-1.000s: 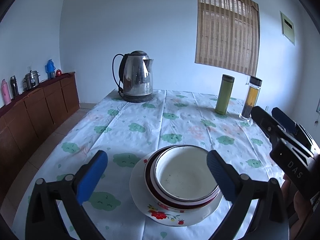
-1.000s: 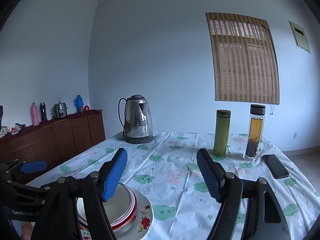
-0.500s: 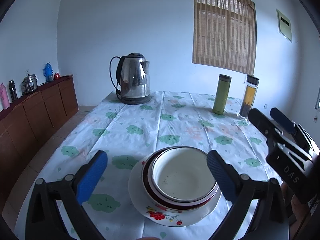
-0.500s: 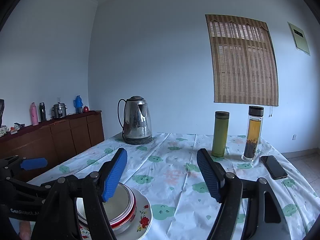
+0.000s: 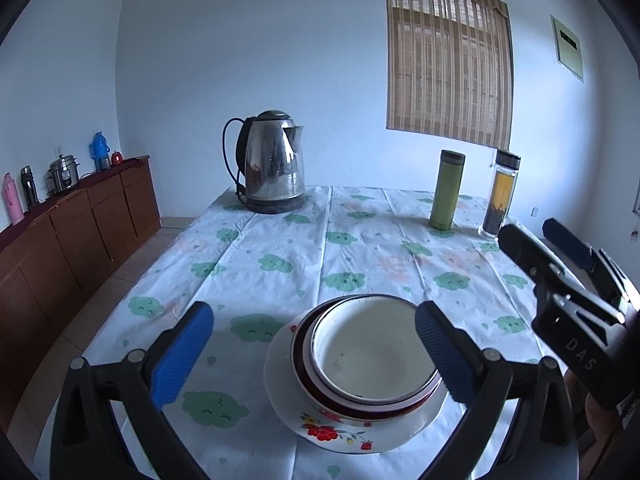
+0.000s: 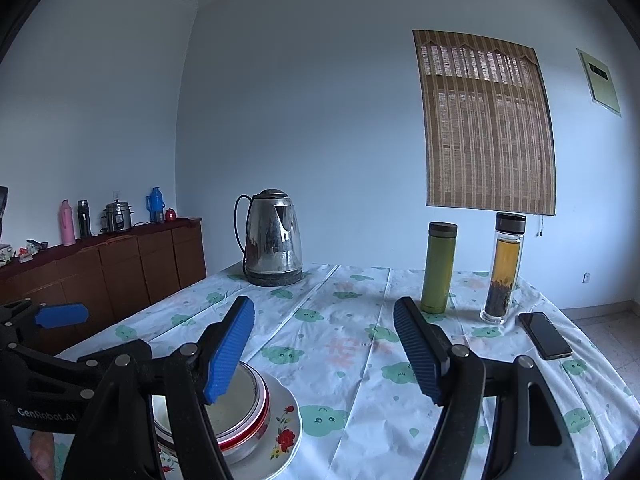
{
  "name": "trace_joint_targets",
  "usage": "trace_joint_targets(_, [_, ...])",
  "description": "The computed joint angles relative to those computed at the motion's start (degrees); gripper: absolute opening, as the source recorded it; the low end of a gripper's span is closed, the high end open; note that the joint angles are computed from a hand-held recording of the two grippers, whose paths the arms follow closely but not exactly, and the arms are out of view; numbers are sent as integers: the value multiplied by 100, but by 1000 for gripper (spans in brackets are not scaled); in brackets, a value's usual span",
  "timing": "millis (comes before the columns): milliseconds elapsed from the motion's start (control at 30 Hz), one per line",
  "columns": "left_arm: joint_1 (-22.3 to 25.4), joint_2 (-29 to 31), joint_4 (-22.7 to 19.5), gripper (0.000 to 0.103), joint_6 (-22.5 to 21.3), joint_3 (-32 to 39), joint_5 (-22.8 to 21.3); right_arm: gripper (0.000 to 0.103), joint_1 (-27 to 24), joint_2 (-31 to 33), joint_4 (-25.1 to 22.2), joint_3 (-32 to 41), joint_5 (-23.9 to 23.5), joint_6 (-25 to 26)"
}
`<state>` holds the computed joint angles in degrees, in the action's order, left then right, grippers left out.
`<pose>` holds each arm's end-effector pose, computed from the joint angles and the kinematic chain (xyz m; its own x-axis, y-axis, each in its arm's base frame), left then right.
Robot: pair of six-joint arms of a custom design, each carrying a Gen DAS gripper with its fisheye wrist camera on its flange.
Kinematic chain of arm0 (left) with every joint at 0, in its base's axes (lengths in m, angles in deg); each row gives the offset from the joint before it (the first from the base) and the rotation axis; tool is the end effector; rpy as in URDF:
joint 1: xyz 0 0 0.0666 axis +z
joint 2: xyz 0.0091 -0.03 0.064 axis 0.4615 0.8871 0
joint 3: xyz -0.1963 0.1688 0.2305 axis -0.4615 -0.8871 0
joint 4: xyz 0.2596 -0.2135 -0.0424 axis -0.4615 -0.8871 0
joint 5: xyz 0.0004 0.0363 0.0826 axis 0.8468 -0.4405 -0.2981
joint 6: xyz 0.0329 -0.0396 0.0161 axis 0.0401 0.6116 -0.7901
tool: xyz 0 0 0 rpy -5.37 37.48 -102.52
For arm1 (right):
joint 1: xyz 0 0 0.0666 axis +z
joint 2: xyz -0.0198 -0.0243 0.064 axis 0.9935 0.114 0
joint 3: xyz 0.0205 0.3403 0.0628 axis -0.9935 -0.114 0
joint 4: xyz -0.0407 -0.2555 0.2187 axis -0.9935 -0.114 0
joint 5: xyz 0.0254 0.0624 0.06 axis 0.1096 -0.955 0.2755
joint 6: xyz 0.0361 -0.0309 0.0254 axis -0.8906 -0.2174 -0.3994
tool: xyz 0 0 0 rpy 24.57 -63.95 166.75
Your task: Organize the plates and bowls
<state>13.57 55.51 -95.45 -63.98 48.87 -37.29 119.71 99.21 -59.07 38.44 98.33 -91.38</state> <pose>0.4723 -0.1154 0.3347 -0.4890 0.0517 -0.8708 0.1608 0.9865 -0.0317 0.4560 0.3098 0.3163 -0.2006 -0.0133 -0.9796 -0.0462 0.9989 -0.0041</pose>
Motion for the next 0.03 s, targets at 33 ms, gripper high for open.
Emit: trace_joint_targets(33, [15,-3,-6,103,11,6,28,74,1,9,-21,8,0,-3])
